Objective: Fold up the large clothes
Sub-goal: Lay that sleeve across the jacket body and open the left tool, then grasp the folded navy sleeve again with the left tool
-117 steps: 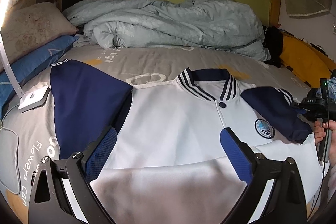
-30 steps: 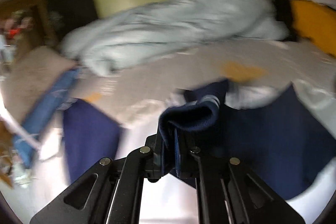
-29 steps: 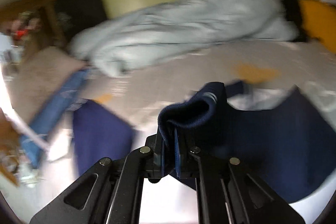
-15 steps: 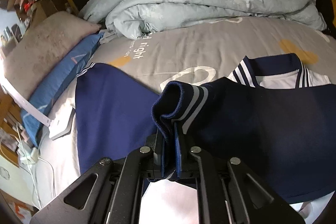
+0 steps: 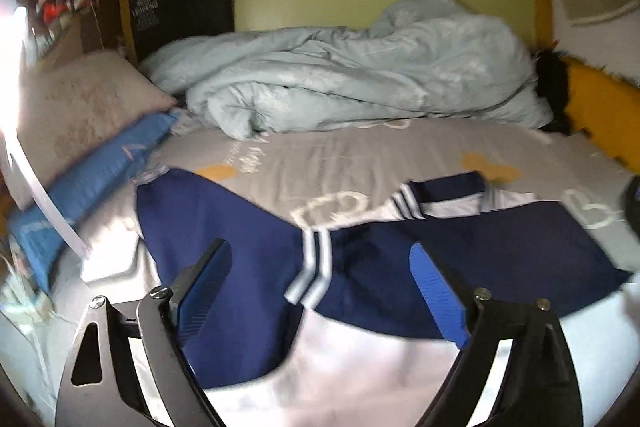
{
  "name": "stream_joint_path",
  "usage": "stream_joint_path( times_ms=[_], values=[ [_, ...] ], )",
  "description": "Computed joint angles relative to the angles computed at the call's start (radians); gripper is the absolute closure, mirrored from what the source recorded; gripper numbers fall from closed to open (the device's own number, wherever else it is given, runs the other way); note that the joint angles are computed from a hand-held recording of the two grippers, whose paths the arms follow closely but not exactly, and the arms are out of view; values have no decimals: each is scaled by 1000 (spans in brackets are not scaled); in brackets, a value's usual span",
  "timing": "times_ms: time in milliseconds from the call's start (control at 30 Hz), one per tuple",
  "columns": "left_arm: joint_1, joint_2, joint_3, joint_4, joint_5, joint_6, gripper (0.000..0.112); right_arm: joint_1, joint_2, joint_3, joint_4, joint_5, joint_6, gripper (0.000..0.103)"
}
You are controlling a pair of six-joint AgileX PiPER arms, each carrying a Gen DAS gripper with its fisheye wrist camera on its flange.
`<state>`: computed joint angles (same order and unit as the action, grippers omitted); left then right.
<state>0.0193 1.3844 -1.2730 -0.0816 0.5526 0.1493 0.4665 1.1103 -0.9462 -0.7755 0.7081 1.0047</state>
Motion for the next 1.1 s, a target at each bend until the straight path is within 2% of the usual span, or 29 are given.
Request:
stream_joint_path(
  times_ms=[67,100,233,300,533,600,667,767,900,1100],
  values=[
    [43,-37,25,-133,26,116,21,16,-12,14,-28,-16,25,2],
    [53,-59,46,-157,16,143,20,22,-13,18,-38,-21,33,2],
    [71,-113,124,-185,-65,221,17,70,-14,36,-114,-20,95,2],
    [87,-116,139,-212,-76,257,17,83,-11,41,-126,-21,103,2],
    [217,-103,179,-515,-35,530,17,103,25,44,-161,-15,134,2],
    [247,-93,178,-526,-12,523,17,105,36,43,-149,-15,123,2],
    [251,-75,146,-415,17,397,17,111,38,47,-143,-20,113,2],
    [265,-71,123,-353,41,334,17,127,47,45,-150,-14,118,2],
    [349,-34,58,-450,158,353,17,129,62,50,-146,-17,117,2],
    [394,7,2,-438,202,308,17,111,68,49,-113,-20,100,2]
  ],
)
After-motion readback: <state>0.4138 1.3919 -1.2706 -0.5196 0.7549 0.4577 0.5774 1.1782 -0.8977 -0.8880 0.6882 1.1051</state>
